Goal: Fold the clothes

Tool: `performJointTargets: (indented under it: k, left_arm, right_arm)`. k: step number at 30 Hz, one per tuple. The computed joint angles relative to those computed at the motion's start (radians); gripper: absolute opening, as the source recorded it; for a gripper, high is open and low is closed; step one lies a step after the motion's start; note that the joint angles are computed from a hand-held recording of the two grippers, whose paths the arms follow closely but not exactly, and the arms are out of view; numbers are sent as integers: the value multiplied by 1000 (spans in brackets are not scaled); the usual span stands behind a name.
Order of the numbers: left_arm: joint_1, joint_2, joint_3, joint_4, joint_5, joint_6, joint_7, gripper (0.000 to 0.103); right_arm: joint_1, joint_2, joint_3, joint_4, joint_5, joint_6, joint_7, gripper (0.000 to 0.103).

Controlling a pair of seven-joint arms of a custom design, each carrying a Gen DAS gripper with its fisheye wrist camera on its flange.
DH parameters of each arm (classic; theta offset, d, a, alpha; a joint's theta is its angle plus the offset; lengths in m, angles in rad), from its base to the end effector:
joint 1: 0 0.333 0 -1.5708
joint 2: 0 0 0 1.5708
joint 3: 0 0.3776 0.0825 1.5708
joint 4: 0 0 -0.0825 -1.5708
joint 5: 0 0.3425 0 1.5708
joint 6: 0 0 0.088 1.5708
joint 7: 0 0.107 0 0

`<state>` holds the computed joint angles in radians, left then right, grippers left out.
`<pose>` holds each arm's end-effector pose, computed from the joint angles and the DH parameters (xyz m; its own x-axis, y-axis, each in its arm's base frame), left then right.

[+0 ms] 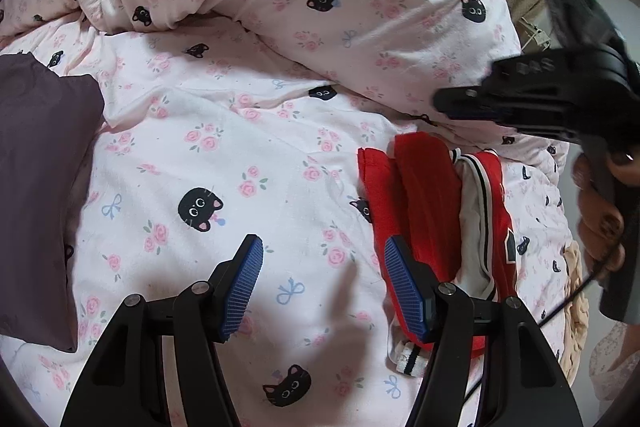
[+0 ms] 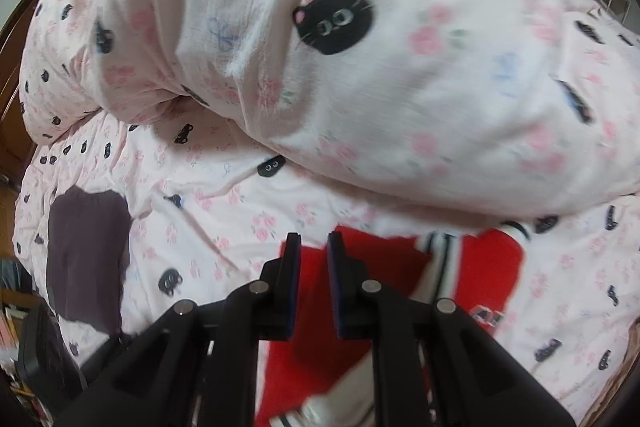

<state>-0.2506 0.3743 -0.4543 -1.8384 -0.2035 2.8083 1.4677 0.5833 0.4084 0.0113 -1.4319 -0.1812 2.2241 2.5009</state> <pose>0.5413 -0.3888 0.4950 -0.4146 -0.8294 0.3744 -0.8437 0.1962 -0.4996 0.5836 0.3858 0.5693 -0.2131 -0.9580 -0.1917 -0.8954 0.2700 -0.3541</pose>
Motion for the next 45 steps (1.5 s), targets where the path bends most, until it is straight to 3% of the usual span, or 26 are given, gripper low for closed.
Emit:
performJointTargets:
  k: [5,10,23,25,27,36,45]
  left_arm:
    - [-2,6,4,7,6,-15,-4,58]
    - [-9,5,9,5,15,-15,-5,58]
    - [-6,-8,20,-12,36,-12,-30,58]
    - [-3,-9,20,-13,33,-16,-30,58]
    - [3,-9,17,-12,22,-19,-28,58]
    - [6,-11,20,-15,10,-14,-35,58]
    - [10,-13,17,-19,6,-13,-30,58]
  right_arm:
    - [4,14,0,6,7,23,-19,15]
    - [30,-39,-4,-70,-49,10,0,29]
    - [39,-164,71,-302,-42,76,9,30]
    - [48,-191,83,-322,-69,88,0,34]
    - [58,-212,95,-328,-103,81,-13,46]
    - [110,-227,155,-294,-195,-58,-154,46]
    - [166,-136,131,-253,-276,-83,-165,44]
